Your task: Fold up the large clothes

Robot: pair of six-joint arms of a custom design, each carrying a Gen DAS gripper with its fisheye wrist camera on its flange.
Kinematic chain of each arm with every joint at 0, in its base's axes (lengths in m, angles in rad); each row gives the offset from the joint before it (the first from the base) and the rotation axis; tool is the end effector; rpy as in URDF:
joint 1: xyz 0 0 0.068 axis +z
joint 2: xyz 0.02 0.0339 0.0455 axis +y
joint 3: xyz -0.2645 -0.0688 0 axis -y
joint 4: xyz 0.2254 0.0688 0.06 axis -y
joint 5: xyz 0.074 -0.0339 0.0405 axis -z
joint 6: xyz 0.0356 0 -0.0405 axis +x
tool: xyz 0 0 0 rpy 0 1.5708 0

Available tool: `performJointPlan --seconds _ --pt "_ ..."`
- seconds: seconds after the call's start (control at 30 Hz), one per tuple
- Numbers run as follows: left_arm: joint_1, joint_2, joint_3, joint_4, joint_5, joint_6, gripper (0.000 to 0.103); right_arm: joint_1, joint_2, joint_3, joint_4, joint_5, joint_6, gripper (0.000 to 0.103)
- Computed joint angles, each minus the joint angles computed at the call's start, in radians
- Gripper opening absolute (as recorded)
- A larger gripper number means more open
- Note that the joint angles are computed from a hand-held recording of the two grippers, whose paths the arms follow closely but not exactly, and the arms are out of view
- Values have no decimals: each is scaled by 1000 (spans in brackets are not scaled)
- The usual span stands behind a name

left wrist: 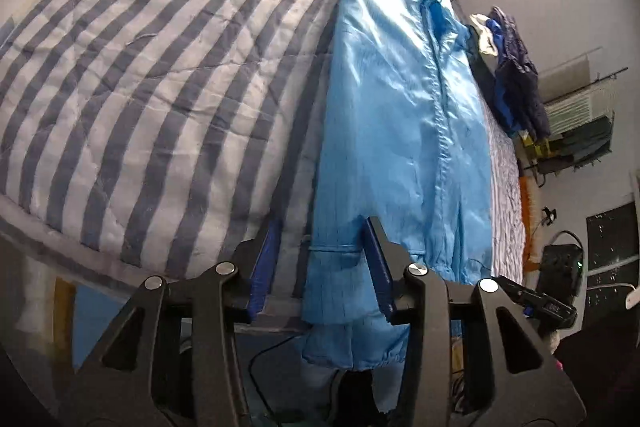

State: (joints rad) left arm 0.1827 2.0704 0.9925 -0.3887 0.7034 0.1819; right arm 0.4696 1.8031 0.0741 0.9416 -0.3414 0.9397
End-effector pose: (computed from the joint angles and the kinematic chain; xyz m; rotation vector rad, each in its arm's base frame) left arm 0.3157 0.0349 0.0749 0.0516 2.7547 -0.9680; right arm 0.1556 0.0923 0.0627 0.4201 2.5389 1.0239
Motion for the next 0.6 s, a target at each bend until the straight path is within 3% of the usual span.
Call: performJointPlan --seconds 0.07,0.13,0.17,0.23,0.3,0.47,0.6 --pt "-12 44 49 -68 44 12 24 -18 84 10 100 -32 12 53" --pt "-39 34 35 -47 27 2 24 -30 146 26 162 -60 22 50" --pt "-44 29 34 -47 21 10 24 -30 162 46 158 -69 22 44" --pt "-55 25 31 -41 19 8 11 -13 170 80 124 -62 9 33" --pt "-65 22 24 -28 23 -16 7 20 165 91 104 -42 17 9" --pt "-75 -35 -29 18 29 -23 3 86 42 97 -40 39 30 2" --pt "-63 -85 -84 -17 51 19 2 128 -116 69 -194 66 45 1"
